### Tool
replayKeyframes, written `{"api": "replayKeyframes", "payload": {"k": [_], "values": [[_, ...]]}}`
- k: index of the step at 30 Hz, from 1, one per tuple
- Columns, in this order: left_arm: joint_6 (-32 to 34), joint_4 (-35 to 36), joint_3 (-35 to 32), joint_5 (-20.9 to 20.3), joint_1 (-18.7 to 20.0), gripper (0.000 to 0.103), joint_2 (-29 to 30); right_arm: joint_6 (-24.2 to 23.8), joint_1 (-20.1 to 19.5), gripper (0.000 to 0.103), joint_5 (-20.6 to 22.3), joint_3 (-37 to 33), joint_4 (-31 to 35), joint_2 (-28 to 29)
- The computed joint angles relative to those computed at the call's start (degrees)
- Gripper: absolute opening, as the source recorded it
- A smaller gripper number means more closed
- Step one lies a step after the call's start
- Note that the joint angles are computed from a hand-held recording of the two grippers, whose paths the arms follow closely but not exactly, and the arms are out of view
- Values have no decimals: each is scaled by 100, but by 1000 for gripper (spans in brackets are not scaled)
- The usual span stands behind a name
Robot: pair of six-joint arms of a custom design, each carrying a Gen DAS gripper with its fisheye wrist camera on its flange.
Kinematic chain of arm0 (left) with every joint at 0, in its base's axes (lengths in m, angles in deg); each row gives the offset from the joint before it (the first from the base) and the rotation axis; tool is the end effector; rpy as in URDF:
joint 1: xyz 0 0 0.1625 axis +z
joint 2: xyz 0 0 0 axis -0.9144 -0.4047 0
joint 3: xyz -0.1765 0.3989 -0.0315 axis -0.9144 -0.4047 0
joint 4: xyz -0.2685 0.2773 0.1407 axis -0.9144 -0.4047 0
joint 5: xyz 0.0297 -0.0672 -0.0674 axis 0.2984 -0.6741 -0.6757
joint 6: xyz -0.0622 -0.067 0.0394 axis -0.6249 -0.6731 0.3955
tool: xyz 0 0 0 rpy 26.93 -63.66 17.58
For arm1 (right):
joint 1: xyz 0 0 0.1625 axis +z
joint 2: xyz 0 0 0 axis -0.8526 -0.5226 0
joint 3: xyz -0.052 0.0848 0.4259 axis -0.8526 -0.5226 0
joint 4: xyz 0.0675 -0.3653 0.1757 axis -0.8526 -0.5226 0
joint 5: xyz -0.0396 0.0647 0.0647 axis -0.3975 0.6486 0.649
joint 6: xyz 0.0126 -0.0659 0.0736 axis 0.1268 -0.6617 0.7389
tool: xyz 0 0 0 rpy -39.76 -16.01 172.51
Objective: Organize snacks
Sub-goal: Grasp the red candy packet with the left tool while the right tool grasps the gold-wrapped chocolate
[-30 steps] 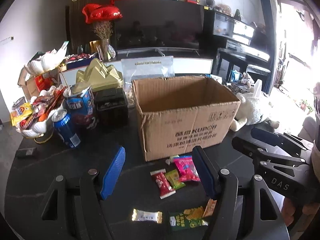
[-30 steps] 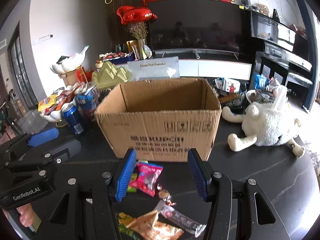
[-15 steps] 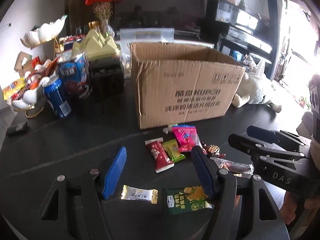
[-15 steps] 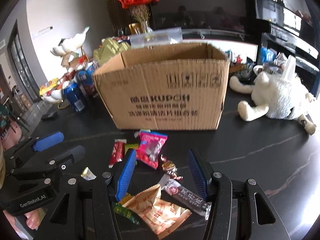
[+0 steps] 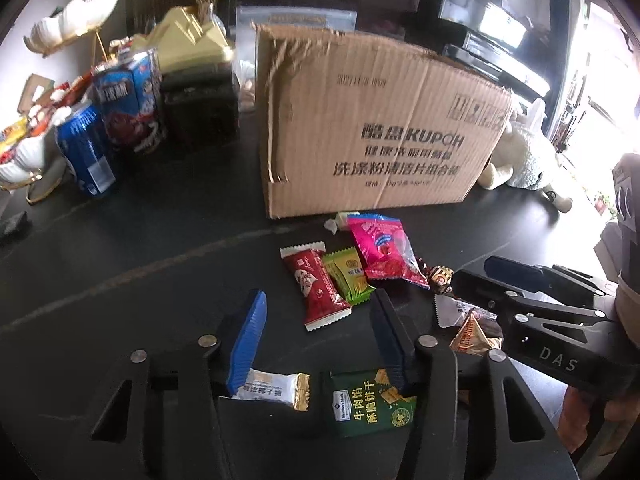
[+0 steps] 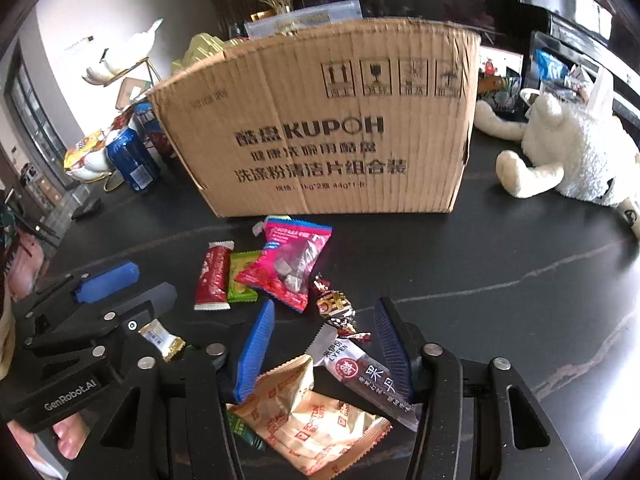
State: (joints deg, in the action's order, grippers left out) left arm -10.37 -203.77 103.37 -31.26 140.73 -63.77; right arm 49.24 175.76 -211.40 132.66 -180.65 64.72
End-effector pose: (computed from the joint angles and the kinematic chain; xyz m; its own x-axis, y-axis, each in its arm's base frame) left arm -0.0199 -0.7403 0.3824 -0.7377 0.3975 -0.5457 0.5944 0.7657 -0.2458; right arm 0.4339 -0.7051 -0.0410 -0.8166 0.0661 0.5735 -0.2883 0.8140 -0.5043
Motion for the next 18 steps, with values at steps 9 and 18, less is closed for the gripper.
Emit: {"api": "replayKeyframes", "payload": {"k": [9, 18], "values": [[-106, 163, -256, 72, 55, 41, 271, 127, -117, 40, 125, -94, 306, 48], [-161, 238, -481, 186, 87, 35, 494, 149, -180, 36, 150, -170, 440, 96]]}}
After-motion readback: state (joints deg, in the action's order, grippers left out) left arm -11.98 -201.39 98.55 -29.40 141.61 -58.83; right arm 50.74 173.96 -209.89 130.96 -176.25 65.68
